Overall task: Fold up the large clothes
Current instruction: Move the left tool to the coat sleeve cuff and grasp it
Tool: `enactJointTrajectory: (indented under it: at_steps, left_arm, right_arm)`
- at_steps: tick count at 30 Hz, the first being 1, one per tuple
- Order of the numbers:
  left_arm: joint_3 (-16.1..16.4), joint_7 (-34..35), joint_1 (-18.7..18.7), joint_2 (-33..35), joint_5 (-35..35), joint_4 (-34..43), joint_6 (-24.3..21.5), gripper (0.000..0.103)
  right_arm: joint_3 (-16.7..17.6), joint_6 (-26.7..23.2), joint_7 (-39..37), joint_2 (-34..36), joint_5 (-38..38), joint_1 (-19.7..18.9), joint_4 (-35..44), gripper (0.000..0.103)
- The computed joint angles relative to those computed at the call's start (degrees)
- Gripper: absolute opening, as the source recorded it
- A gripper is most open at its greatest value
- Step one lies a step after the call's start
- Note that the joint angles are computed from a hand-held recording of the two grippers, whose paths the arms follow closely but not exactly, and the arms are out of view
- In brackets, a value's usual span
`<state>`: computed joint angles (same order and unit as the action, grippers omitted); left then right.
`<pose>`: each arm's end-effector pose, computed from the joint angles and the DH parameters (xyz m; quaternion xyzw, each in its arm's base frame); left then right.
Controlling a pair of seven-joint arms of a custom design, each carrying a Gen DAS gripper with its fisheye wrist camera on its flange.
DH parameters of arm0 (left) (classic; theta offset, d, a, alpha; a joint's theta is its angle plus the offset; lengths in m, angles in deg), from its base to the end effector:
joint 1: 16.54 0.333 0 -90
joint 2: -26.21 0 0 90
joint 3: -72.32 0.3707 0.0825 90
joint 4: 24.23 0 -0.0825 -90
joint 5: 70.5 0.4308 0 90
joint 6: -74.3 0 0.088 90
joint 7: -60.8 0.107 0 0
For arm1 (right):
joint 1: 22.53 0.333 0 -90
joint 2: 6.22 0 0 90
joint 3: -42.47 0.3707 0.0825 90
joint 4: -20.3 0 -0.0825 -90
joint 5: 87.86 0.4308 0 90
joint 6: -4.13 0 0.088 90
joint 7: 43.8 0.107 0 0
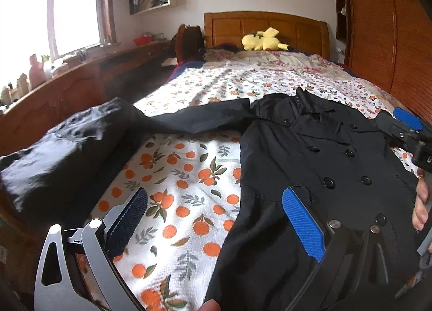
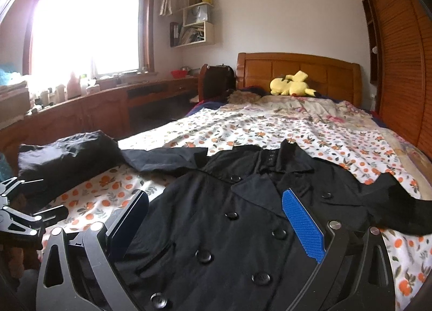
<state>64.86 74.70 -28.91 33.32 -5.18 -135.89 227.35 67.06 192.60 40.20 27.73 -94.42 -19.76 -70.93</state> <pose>0.6217 -0.2495 0.5026 -0.6611 0.6027 -0.2702 0.3558 0.7462 0.3009 0.4772 -0.7160 0.4306 -0.2615 0.4833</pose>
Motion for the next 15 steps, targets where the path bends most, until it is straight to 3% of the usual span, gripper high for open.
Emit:
enactJointTrajectory:
  at_steps: [8,11,15]
  left_arm:
    - [2.40,8.04,1.07,7.36,-6.94,6.85,5.79,0.101]
    - [3.46,13.25,1.32,10.76,-11.89,10.56,7.58,0.100]
    - [3.76,21.02,2.22,15.50,-19.89,16.19,7.84,0.092]
  right_arm:
    - [-7.38,-5.84,-1.16,5.21,3.26,6.18,6.90,0.096]
    - [-7.80,-7.93,-2.51,6.45,5.13,6.44,8.13,0.096]
    - [-7.10,-9.34,-4.65,7.14,7.84,5.96,8.83,0.096]
